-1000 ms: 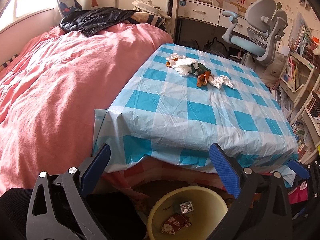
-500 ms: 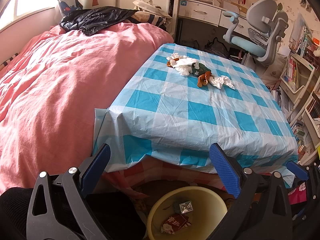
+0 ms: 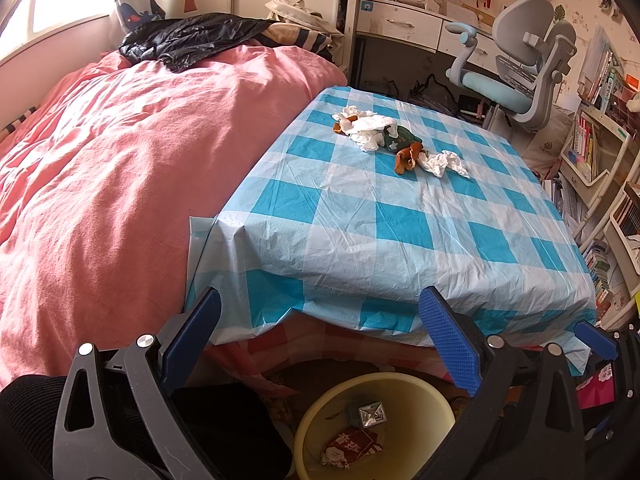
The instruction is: Collect trash
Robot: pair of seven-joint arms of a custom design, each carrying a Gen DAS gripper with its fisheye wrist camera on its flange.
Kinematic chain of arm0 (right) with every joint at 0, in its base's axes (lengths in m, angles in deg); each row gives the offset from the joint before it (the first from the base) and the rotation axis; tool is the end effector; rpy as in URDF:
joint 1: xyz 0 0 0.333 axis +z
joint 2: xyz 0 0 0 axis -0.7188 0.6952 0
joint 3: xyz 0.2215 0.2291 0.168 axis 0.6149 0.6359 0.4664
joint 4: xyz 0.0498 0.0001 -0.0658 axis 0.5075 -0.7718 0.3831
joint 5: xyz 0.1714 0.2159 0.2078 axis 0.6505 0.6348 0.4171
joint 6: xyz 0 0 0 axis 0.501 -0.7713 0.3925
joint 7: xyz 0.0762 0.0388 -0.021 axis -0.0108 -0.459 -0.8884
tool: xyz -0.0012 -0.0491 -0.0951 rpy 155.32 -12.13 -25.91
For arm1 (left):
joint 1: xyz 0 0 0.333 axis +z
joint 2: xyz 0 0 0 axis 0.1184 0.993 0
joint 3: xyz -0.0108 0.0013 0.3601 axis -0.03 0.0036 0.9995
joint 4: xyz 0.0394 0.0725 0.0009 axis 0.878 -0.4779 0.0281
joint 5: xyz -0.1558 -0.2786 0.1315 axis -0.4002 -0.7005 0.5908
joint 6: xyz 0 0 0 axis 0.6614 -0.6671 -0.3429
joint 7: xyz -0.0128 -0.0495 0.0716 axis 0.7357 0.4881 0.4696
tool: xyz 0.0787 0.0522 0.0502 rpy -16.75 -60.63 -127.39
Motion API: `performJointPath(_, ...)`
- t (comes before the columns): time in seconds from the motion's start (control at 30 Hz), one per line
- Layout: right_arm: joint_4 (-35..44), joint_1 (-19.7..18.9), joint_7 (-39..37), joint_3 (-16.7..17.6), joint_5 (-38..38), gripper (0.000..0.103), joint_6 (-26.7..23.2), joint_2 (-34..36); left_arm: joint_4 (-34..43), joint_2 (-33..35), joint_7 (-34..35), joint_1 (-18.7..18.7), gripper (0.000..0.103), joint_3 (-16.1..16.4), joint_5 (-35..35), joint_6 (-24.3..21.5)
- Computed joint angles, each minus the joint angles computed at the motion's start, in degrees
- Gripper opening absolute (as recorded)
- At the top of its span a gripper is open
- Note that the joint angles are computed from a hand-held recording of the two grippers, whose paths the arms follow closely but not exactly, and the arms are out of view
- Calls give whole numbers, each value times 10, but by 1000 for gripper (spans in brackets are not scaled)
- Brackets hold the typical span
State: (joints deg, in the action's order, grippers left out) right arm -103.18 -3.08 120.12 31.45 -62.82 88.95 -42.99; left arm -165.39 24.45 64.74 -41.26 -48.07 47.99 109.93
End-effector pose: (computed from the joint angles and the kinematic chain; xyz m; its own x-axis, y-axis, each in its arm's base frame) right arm 0.4244 0.4605 0.4329 0.0138 -0.9915 0.1297 -0.6991 -0.1023 -0.7077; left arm 0.5372 -0.3543 0.4439 -0.2813 -0.9557 0.0871 -0.6886 0.1378 -0.7119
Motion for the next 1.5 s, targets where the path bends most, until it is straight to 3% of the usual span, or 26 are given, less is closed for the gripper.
performJointPath(1.5, 0, 2, 0, 0, 1, 95, -2, 1, 0, -7, -15, 2, 96, -6, 18, -5)
